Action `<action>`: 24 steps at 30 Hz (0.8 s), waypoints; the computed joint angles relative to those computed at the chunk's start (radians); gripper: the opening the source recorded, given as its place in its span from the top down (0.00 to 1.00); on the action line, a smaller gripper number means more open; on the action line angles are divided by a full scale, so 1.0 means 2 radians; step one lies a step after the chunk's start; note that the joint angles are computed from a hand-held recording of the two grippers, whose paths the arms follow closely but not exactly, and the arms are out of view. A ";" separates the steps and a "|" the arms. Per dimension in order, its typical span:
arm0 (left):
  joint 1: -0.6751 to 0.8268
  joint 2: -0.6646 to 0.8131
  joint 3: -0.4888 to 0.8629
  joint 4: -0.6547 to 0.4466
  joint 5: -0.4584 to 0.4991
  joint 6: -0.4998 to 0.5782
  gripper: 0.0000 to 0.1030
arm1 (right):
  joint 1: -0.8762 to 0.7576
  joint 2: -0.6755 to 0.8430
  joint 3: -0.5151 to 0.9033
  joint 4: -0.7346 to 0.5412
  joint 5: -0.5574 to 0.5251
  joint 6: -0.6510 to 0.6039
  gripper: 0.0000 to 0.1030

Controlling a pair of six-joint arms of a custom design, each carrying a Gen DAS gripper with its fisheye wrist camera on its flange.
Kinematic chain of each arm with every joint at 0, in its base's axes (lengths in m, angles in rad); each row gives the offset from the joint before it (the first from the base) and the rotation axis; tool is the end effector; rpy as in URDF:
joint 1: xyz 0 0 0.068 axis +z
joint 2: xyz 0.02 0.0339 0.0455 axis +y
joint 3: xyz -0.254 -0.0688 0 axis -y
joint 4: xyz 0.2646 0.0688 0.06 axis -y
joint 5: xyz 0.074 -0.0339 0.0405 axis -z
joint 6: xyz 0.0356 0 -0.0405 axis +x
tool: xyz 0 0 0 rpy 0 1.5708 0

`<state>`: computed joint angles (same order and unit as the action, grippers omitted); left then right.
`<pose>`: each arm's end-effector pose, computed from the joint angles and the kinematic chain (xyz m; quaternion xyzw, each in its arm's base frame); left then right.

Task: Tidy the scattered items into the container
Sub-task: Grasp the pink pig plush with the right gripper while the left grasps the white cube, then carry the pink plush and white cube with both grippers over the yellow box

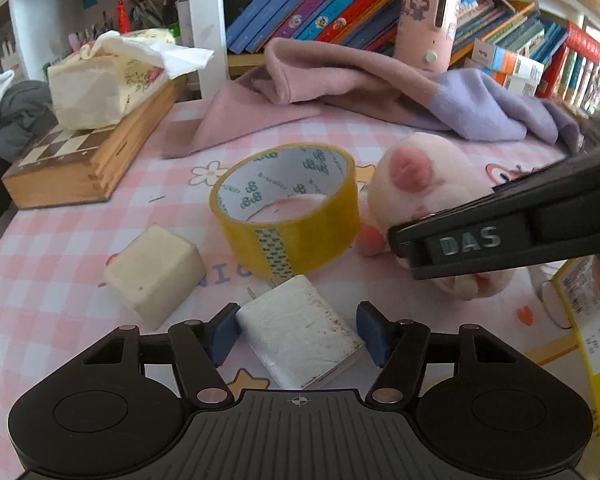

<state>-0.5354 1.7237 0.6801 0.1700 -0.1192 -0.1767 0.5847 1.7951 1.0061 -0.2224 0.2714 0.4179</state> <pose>0.2721 -0.1565 0.0822 0.1473 0.9268 -0.0664 0.3391 0.3079 0.1924 0.1238 -0.0421 0.9521 0.0174 0.3024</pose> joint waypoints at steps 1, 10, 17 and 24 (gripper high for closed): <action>0.002 -0.010 -0.007 0.000 0.004 0.001 0.39 | 0.002 -0.012 -0.009 0.003 0.001 0.006 0.43; 0.011 -0.137 -0.072 -0.033 0.028 0.017 0.39 | 0.044 -0.100 -0.062 -0.008 0.026 0.059 0.43; 0.011 -0.268 -0.134 -0.086 0.039 0.043 0.39 | 0.100 -0.152 -0.090 -0.030 0.058 0.121 0.42; 0.018 -0.427 -0.186 -0.179 0.057 0.062 0.39 | 0.163 -0.200 -0.118 -0.070 0.099 0.197 0.42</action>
<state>-0.4985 0.8707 0.3080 -0.1890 -0.0051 -0.0534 0.9115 1.3948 0.7707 -0.3619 0.4689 0.8121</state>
